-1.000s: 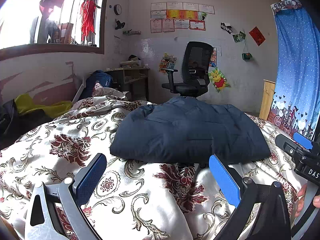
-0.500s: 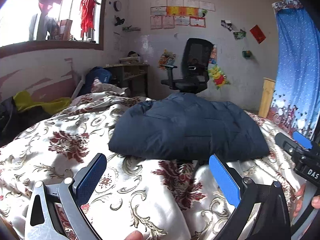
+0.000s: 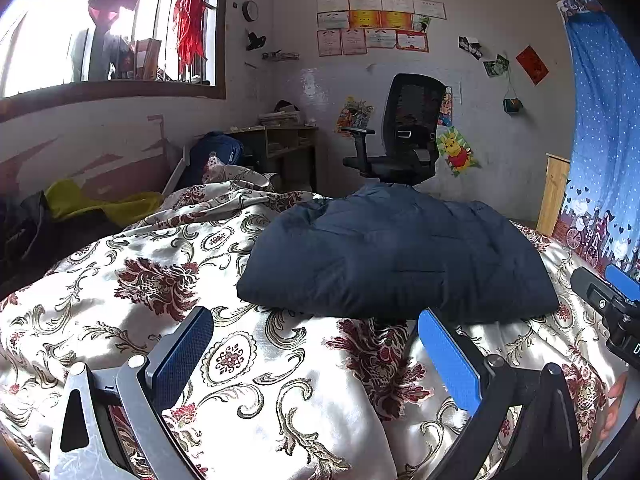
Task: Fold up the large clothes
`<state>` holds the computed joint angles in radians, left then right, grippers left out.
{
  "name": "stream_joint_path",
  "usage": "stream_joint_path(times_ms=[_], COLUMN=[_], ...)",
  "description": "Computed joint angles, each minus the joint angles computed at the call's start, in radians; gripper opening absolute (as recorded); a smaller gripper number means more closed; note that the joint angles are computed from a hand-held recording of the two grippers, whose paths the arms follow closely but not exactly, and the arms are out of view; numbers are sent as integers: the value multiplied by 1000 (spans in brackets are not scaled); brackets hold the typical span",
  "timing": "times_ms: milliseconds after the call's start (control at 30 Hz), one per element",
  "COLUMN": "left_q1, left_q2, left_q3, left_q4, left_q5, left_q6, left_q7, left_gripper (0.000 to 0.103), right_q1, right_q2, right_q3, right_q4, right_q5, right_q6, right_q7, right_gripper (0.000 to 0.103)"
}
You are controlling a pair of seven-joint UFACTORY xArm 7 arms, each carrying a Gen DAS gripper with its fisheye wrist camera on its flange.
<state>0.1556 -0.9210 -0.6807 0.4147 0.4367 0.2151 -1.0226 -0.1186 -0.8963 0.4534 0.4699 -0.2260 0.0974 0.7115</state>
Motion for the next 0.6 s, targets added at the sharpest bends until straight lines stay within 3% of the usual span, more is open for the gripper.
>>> stream_joint_path(times_ms=[600], left_q1=[-24], left_q2=[42], left_q3=[28], left_q4=[12], left_q5=[3], left_q6=[24], left_q7=[13], left_gripper=[103], right_q1=[8], right_q2=[0], right_q3=[-7], right_q4=[-11], right_q5=[-3], right_q6=[9], right_q7=[2], right_gripper=[100])
